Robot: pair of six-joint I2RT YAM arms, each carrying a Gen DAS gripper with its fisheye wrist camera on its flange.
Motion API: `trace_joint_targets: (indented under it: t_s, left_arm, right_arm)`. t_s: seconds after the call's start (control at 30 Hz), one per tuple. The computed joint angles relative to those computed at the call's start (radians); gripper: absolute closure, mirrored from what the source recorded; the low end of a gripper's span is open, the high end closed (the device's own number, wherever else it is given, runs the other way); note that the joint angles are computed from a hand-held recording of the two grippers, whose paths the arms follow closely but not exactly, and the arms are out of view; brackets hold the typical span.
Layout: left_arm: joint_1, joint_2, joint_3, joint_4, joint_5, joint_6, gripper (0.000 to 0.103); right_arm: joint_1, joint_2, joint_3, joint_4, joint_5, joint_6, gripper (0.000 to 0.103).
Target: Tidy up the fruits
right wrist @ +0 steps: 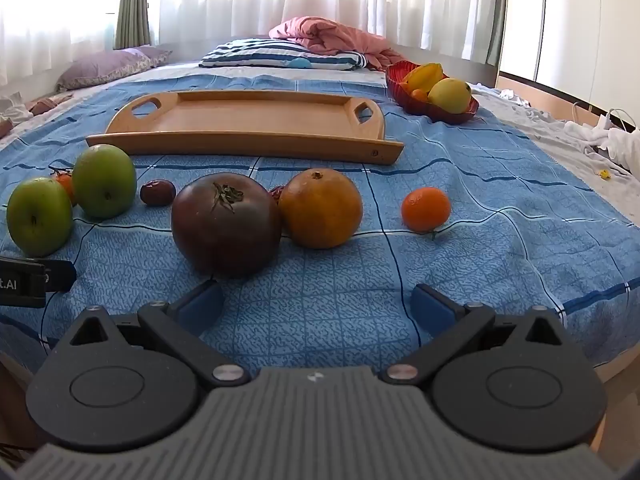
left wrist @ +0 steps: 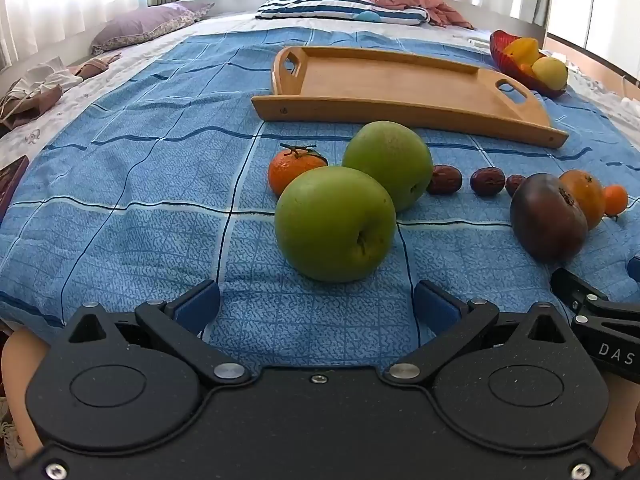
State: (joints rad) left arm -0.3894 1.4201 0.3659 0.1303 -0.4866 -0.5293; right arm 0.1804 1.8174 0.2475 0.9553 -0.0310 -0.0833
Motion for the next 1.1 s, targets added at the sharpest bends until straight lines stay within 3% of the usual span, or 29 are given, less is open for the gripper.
trace_joint_targets:
  t_s: [1.1]
  left_arm:
    - [0.007,0.01,0.009,-0.005,0.009,-0.002,0.0]
  right_arm:
    - [0.01,-0.005,-0.002,-0.005,0.011,0.003,0.0]
